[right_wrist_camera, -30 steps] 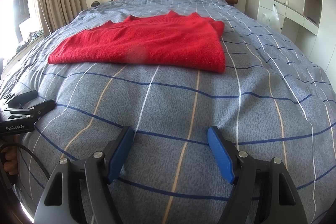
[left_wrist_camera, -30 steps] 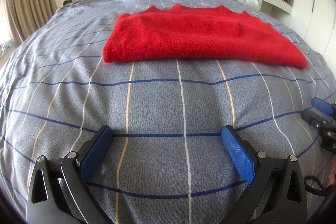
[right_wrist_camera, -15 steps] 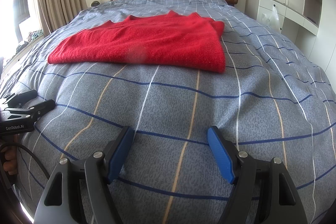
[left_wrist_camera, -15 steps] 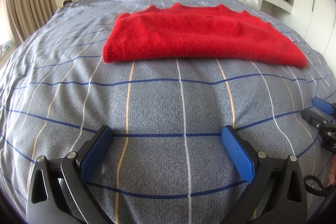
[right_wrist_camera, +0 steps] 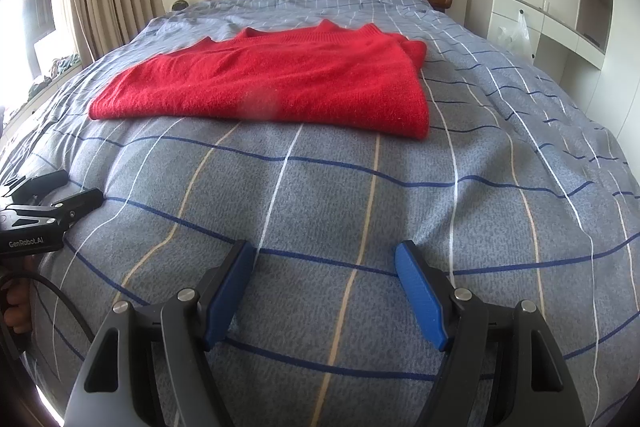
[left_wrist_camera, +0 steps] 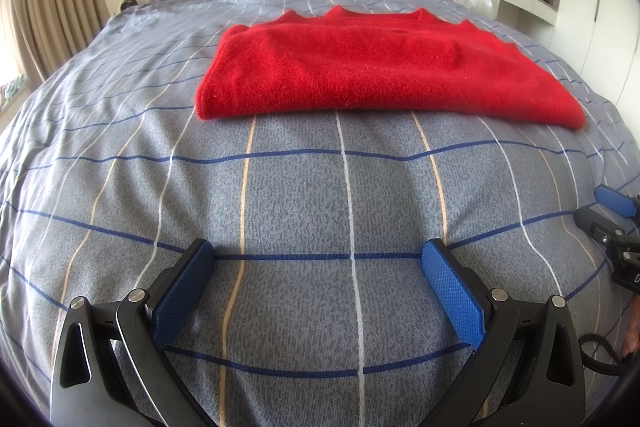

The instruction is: Fold small clothes

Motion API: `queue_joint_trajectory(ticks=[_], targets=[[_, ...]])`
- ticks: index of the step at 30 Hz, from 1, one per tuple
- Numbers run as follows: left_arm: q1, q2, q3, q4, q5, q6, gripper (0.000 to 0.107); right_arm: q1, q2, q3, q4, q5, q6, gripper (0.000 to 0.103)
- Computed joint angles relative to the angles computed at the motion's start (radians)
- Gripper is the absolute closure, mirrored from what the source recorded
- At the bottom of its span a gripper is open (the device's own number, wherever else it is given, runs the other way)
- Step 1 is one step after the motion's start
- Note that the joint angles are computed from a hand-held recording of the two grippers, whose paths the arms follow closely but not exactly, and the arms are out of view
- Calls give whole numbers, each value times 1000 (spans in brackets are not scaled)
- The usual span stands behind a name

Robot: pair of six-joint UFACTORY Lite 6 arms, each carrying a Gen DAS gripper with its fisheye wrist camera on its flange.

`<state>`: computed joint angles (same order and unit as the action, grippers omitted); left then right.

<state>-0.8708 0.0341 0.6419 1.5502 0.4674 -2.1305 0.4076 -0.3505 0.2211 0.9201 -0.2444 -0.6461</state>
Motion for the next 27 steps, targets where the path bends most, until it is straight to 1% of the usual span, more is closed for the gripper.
queue_joint_trajectory(ticks=[7, 8, 11, 13, 15, 18, 19, 22, 24, 27], targets=[[-1, -1, -1, -2, -2, 2, 5, -5, -2, 2, 16, 5, -22, 30], [0, -2, -1, -6, -4, 8, 5, 1, -8, 0, 44, 4, -45, 30], [16, -11, 0, -41, -23, 57, 5, 2, -6, 1, 47, 3, -48, 30], [39, -16, 7, -82, -46, 115, 5, -11, -13, -2, 30, 7, -42, 30], [60, -16, 26, -170, -67, 218, 5, -11, -13, -2, 25, 7, -37, 30], [91, -13, 63, -346, -95, 417, 5, -2, -22, -9, 38, 2, -44, 30], [99, -17, 63, -368, -103, 447, 5, 10, -23, -10, 60, -5, -57, 30], [101, -45, 35, -325, -107, 407, 5, 7, -28, -12, 64, -2, -63, 30], [76, -62, 19, -299, -79, 367, 4, 11, -26, -11, 66, -5, -61, 30], [34, -105, 0, -353, -34, 397, 5, 9, -28, -12, 62, -5, -60, 30]])
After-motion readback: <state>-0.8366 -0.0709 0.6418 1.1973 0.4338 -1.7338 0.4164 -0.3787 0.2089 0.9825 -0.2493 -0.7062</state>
